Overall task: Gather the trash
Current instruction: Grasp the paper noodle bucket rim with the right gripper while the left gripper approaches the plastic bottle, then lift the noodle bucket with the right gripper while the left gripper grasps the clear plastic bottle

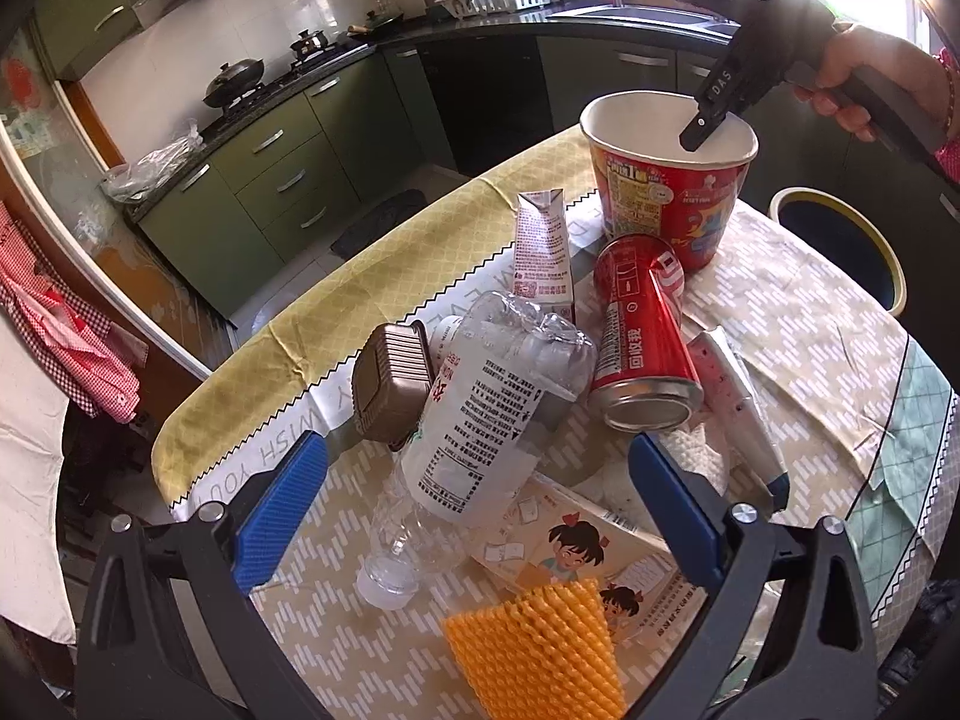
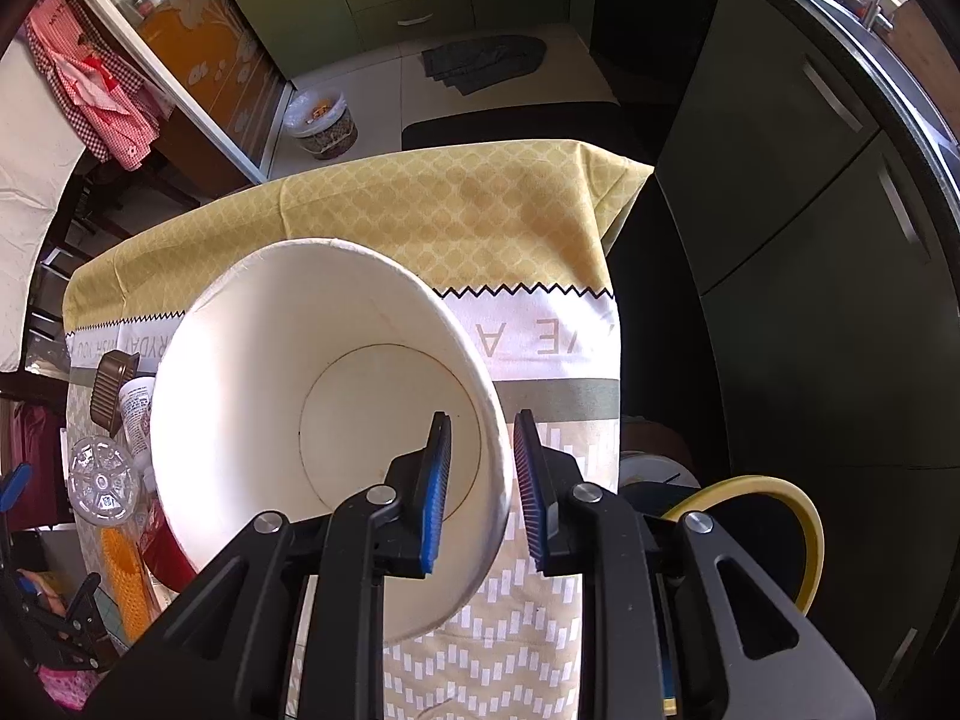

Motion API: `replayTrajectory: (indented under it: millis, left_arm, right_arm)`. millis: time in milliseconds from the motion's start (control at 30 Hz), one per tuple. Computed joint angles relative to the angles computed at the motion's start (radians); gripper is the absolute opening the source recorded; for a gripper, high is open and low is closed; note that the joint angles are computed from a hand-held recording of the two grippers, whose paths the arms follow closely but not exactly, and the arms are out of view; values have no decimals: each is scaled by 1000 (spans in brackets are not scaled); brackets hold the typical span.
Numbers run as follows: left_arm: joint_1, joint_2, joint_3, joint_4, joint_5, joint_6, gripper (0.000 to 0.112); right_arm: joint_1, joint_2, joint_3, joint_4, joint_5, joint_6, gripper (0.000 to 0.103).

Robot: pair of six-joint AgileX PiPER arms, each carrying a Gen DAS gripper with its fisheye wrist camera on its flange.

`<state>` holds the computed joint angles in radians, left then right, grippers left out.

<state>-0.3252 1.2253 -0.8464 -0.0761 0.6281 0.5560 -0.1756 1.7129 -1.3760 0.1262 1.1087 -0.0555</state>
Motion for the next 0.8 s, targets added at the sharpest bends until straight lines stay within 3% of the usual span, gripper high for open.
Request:
replayTrajectory:
  millis: [167,233,300,467,667,800]
  left_arm:
    - [28,61,-13,-108,-23,199,89]
    - [50,97,-35,-156,12,272,74]
    - [74,141,-65,-205,55,327,69]
    - [128,212,-110,-321,118,478,66]
    - [151,254,-139,-350,164,554,63]
    - [117,247,-116,-273,127,538,62]
  right_arm:
    - [20,2,13,-2,-1,6,23]
    - [21,6,17,-3,-2,3,23]
    - [19,10,20,-2,-3,-4,23]
    - [18,25,22,2,-2,-19,23]
    - [27,45,25,-9,-2,-19,23]
    - [32,48,32,-21,-9,-16,23]
